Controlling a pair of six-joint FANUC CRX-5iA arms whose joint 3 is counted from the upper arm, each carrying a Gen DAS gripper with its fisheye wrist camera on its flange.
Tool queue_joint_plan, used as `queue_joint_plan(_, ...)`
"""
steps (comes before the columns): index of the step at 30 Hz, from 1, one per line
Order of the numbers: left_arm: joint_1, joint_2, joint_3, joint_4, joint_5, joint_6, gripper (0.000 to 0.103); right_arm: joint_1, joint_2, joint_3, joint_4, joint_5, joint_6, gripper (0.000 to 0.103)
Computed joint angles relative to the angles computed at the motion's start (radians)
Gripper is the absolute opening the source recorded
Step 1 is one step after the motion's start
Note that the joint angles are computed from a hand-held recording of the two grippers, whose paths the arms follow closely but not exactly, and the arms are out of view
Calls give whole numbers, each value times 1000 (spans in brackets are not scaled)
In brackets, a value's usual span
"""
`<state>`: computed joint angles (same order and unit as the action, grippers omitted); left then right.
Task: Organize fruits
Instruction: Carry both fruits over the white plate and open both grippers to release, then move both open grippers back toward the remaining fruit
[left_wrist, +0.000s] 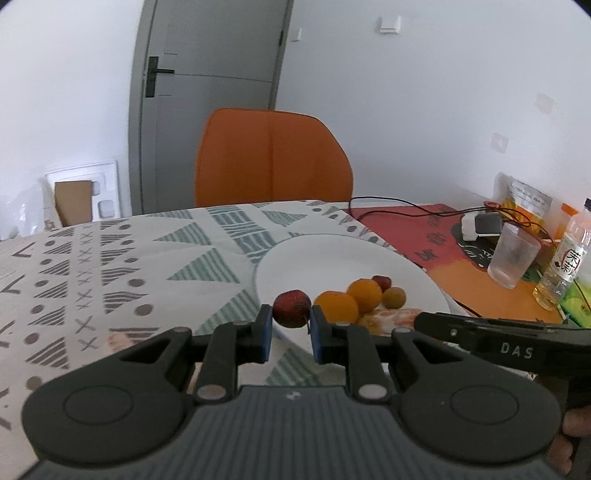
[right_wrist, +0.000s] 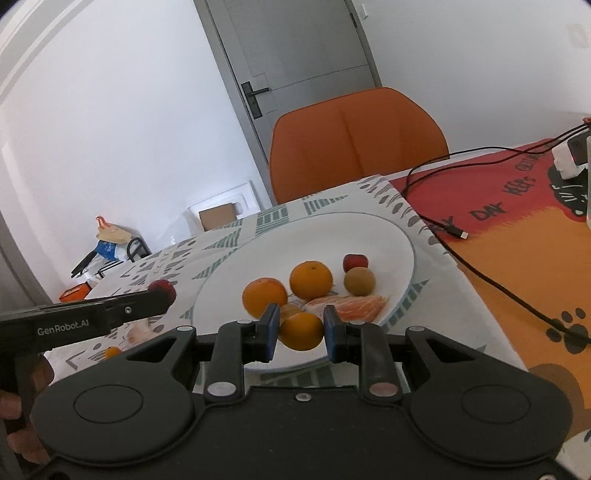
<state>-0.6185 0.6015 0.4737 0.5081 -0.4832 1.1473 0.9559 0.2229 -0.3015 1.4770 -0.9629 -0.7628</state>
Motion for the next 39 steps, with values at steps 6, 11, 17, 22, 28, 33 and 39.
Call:
queue_joint_plan(6, -12, 58, 99, -38, -45, 24, 20, -19, 6, 1, 17, -4, -2, 24)
queue_joint_plan(11, -16, 92, 162, -73, -73, 74, 20, -20, 7, -4, 10, -20, -20, 30)
queue_joint_plan(17, -13, 89, 184, -141, -92, 130, 27, -17, -1, -14, 0, -23, -41, 32)
queue_joint_plan(22, -1, 38, 118, -176, -52, 147, 62, -10, 3, -3, 1, -28, -22, 36)
queue_joint_plan(28, 17, -27, 55, -275, -20, 232, 82, 6, 13, 17, -10, -47, -3, 43)
queue_joint_plan(33, 37, -67, 9, -313, -22, 268, 84, 24, 29, 38, -19, -62, 29, 58)
queue_joint_plan(39, 56, -110, -29, -393, -30, 360, 87, 47, 52, 70, -45, -92, 66, 77)
